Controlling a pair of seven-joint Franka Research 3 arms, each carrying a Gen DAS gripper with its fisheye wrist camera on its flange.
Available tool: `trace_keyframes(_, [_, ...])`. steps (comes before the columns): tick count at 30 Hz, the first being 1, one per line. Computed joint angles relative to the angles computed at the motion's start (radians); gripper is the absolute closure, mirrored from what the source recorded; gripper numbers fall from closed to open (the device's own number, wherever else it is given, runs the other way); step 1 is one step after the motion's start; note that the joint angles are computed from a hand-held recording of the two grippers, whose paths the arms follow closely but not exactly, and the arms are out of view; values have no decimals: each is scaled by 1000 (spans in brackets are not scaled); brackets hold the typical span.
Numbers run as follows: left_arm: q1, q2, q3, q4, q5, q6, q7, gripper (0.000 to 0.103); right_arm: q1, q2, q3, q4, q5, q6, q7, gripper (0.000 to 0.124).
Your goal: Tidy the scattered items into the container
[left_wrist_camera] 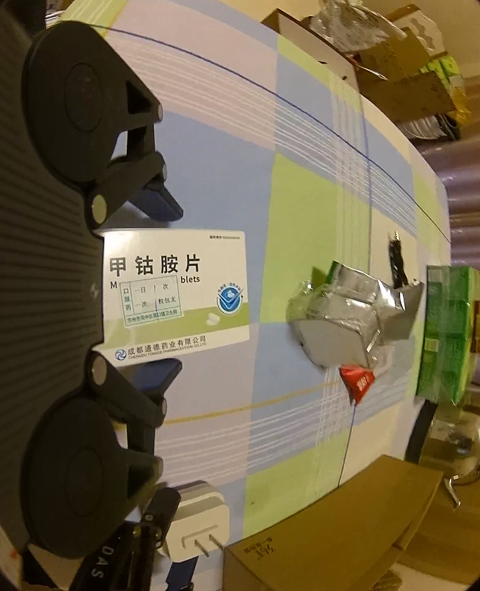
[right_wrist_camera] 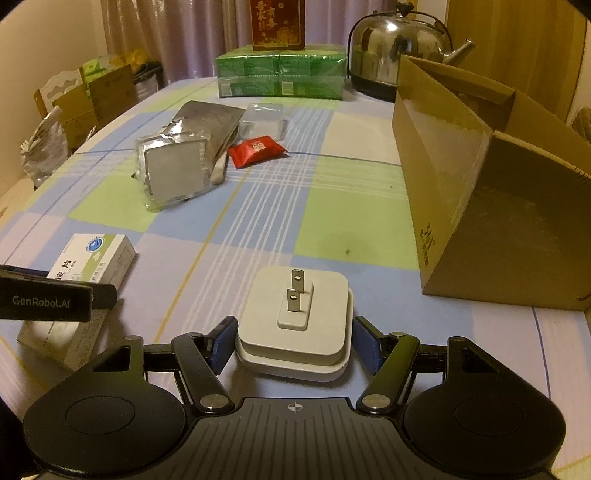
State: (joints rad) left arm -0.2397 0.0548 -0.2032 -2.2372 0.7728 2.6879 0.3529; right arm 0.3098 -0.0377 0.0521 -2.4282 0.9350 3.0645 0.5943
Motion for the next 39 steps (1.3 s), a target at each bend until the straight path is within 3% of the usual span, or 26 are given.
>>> trace_keyframes(6, [-8, 6, 0, -5, 36, 1, -11, 35, -4, 8, 3, 6, 2, -7, -5, 60])
trace_keyframes(18, [8, -74, -14, -63, 61, 37, 19, 36, 23, -66, -15, -35, 41, -3, -40, 60])
trace_keyframes(39, [-6, -175, -86, -70, 40, 77, 56, 36, 87, -333, -153, -204, -125, 49, 116, 60])
